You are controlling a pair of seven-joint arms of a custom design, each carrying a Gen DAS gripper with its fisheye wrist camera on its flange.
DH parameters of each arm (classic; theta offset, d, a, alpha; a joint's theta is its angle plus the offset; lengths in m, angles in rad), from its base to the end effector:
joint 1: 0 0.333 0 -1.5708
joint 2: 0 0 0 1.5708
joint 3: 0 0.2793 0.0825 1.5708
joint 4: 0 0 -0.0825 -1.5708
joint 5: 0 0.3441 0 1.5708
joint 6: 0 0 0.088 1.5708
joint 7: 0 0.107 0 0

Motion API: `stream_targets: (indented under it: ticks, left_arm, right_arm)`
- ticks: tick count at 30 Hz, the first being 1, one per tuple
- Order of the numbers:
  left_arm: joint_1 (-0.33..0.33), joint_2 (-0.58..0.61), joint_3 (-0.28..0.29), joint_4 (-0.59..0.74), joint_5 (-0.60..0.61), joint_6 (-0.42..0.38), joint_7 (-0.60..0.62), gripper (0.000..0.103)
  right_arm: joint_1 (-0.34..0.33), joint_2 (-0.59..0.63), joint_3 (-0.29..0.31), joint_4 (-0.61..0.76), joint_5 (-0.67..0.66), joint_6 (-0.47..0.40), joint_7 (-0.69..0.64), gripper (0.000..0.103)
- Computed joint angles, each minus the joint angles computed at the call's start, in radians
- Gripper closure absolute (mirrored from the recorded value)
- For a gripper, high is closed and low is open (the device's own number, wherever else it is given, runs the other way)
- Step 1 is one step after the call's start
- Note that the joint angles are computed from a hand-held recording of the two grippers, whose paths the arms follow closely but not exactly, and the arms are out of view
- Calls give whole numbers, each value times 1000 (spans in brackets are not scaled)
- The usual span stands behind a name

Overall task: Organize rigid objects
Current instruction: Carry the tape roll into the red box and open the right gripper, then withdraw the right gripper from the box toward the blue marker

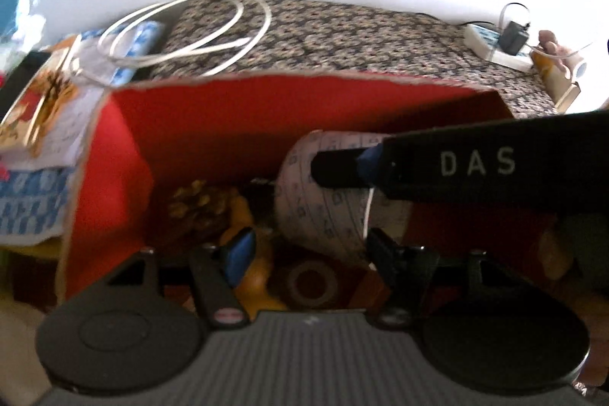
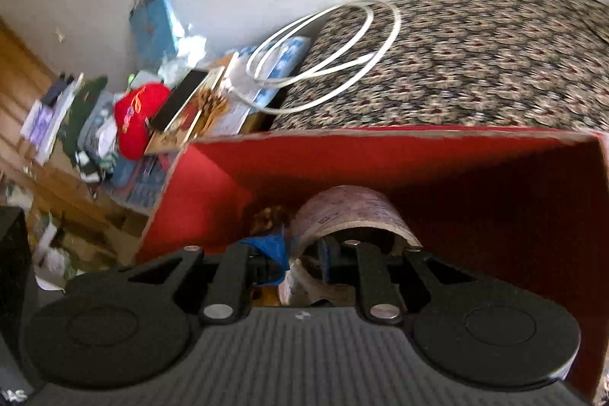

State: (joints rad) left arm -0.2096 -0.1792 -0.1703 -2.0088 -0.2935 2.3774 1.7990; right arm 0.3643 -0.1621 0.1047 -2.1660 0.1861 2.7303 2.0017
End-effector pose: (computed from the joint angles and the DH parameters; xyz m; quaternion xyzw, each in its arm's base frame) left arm 0.4767 -0.1997 0.5676 -0.5054 0.8128 -0.2754 0.0901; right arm 0.4659 0.2311 0.5299 -0.6265 0.6921 -0.0628 0.3529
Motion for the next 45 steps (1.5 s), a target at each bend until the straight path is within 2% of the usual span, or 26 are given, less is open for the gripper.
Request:
stream_targets:
  ticks: [4,7,11,14,18,23,27,32,38,45]
  left_arm:
    - [17,-13,6,-14,29,2,-24,41]
    - [27,-20,11,-22,48,6,-36,41]
    - [30,-25,23,-22,29,3,-26,42]
    - [33,-27,17,-23,40,8,-34,42]
    - [35,-17,12,-6,57,3,-57,42]
    - [34,-26,2,-10,93,23,-79,42]
    - [29,-46,-10,-20,140,55,-102,41]
    - [19,-71,-19,-28,184,65,-119,38]
    - [11,-114,-38,-49,248,73,-167,35]
    - [1,-170,-81,-84,356,70,-273,33]
  right_arm:
    - [4,59,-1,66,11,-27,-14,100]
    - [14,61,-14,83,117,-44,-73,97]
    - [0,45,-1,97,47,-79,-43,97]
    - [10,25,-26,98,161,-133,-103,96]
    - [6,-54,-27,3,241,-26,-86,96]
    - [-54,-147,22,-95,74,56,110,96]
    - [-127,-204,87,-137,-125,38,279,96]
    - [-151,-270,114,-189,-254,23,408,95]
    - [-140,-363,112,-249,-313,-19,453,95]
    - [-103,-475,72,-338,-281,-39,424,94]
